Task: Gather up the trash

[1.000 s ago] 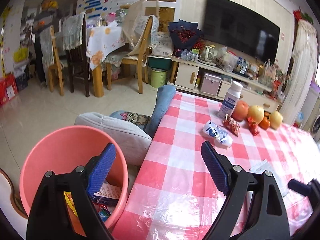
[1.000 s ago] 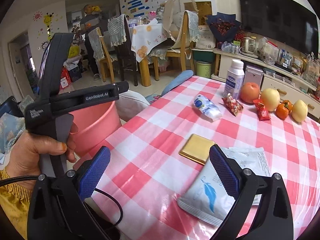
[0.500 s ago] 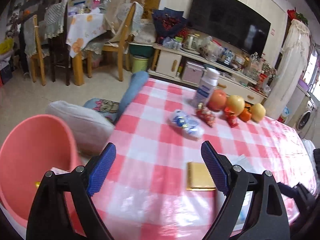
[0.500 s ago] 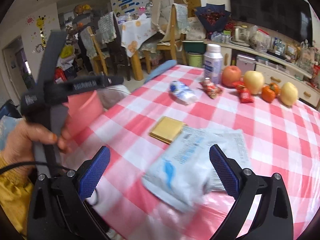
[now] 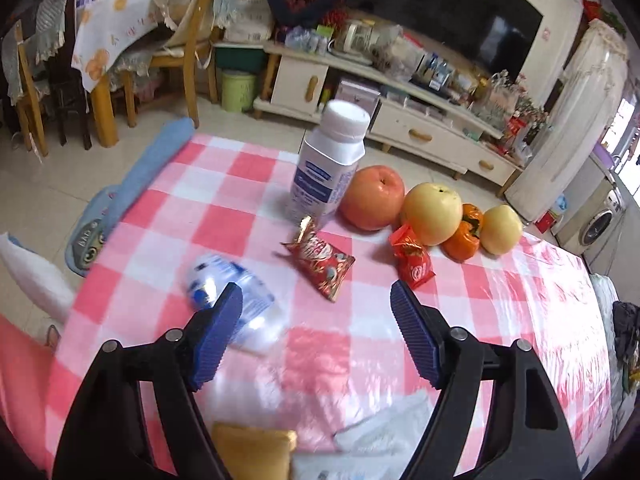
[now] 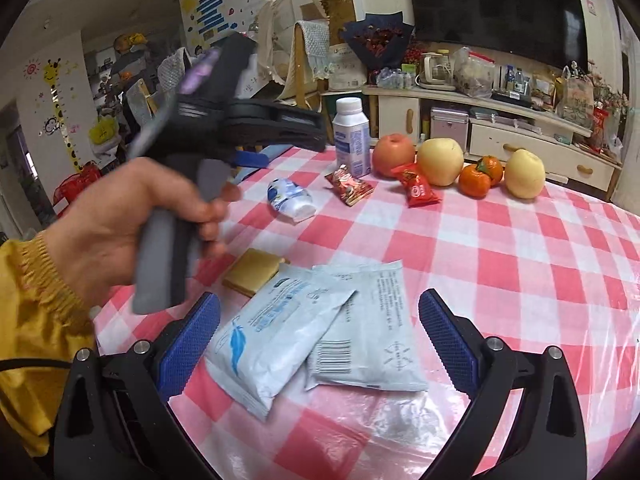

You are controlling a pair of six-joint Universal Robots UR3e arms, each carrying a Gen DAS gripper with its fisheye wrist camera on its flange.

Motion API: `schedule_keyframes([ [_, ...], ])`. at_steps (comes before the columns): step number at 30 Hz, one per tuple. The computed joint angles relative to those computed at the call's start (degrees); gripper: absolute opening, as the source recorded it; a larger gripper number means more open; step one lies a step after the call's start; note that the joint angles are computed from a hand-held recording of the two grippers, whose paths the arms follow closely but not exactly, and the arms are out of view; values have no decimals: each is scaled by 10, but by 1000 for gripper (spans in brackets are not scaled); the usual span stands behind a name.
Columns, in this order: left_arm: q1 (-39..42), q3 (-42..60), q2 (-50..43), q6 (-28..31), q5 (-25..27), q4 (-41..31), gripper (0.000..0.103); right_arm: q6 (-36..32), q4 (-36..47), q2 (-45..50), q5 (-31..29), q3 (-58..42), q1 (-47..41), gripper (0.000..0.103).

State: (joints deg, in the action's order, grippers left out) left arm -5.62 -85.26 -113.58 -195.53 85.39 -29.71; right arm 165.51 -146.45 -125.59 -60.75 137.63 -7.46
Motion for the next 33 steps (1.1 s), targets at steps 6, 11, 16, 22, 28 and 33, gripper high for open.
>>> schedule_keyframes([
  [6,-29,203,-157,-63,56,-95,66,-59,124,-48,66,-10,-84,98],
  [11,-42,362,-257,-80,98,-177,54,-94,185,-59,97,-18,-125,98],
  [16,-43,435,-305,-48,108,-212,34,-123,250,-63,127,-33,-156,98],
  [22,-66,320,-248,59,73,-159,32,-183,377,-123,178,-47,-246,98],
  [28,-88,211,-162,161,-12,-145,34,-249,519,-154,218,-73,-334,98],
  [33,-88,287,-195,131,-18,-121,73,-268,554,-157,226,-81,-349,98],
])
